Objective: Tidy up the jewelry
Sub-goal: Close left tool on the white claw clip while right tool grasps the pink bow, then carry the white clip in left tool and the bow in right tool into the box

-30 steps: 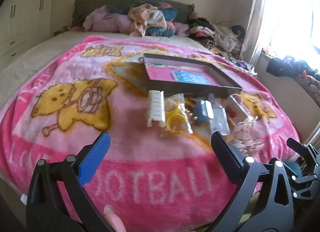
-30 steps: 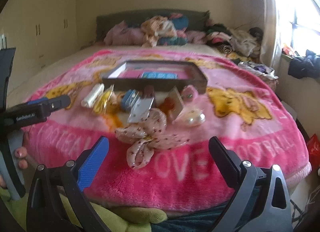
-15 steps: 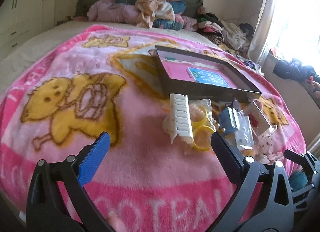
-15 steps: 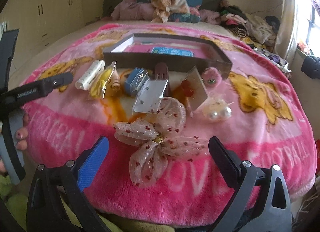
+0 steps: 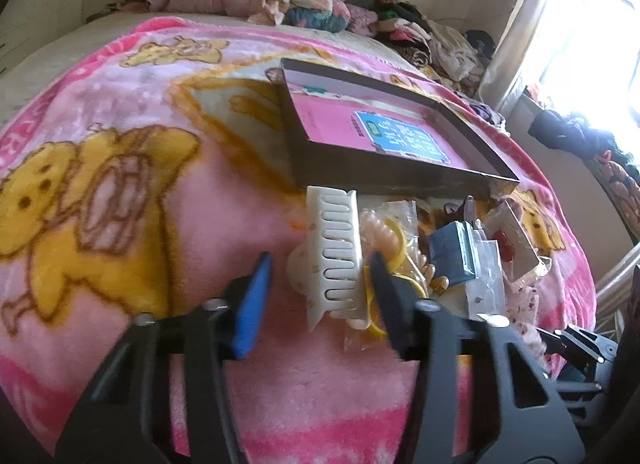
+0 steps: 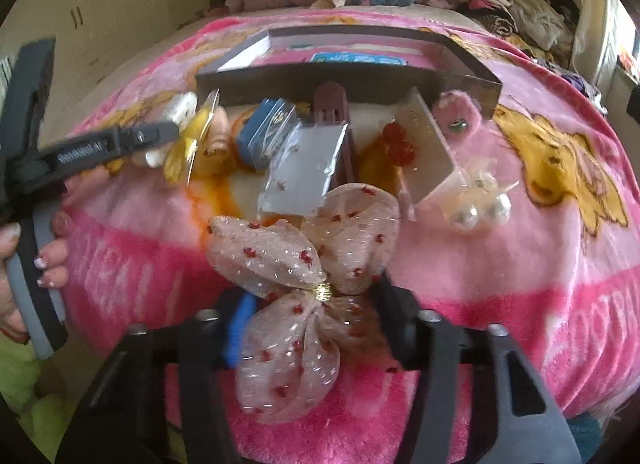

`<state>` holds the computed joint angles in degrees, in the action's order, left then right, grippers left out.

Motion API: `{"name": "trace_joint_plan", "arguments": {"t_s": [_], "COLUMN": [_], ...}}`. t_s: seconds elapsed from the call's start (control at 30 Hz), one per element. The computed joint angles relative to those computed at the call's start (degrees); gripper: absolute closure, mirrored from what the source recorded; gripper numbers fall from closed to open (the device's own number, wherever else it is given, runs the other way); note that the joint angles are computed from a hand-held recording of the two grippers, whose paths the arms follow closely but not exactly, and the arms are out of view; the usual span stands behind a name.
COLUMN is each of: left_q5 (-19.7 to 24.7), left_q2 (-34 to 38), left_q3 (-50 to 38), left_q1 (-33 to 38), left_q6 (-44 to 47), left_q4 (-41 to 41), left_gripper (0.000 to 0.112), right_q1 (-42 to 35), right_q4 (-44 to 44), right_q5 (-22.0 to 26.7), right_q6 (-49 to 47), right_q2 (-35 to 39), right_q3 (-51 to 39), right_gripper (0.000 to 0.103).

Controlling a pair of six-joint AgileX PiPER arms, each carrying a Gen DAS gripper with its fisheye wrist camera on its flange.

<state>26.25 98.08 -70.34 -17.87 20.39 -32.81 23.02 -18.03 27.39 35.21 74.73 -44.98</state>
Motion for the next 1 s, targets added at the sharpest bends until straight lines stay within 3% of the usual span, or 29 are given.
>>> {"name": "trace_joint_plan", "arguments": {"t_s": [0.1,0.2,0.37,0.6,1.0], "left_q5": [0.4,0.2,-0.3,0.1,1.6], "left_q2": [0.3,0.0,-1.1,-0.7,5.6], "left_q3": [-0.3,-0.4,-0.9,-4.6,-16.9], "left_q1": [0.1,-0.3,-0.1,-0.8,-5.1], "left_q6": [3.0,1.6,0.1,-2.5,-9.5], "left_q4": [-2.5,-0.4,0.9,2.8,9.1], "left_gripper": [0.092,0.092,0.093,0.093,0.093], "right_q1": [-2.0,-2.4,-2.2,-9.0,-17.3], "right_q4": [4.7,5.3,3.5,15.1,22.7], "right_q5": [-1.8,-2.9,-3.3,-4.0,-4.3], "right_q6": [-4.4,-5.2,-4.0,-16.8,-26.0], "right_q2": [-1.7,-3.0,-5.4,-7.0,-4.0], "right_q3": [0.9,1.3,1.3,-0.2,-5.6], "right_gripper": [0.078,0.079,0.079,0.079,0.079]}}
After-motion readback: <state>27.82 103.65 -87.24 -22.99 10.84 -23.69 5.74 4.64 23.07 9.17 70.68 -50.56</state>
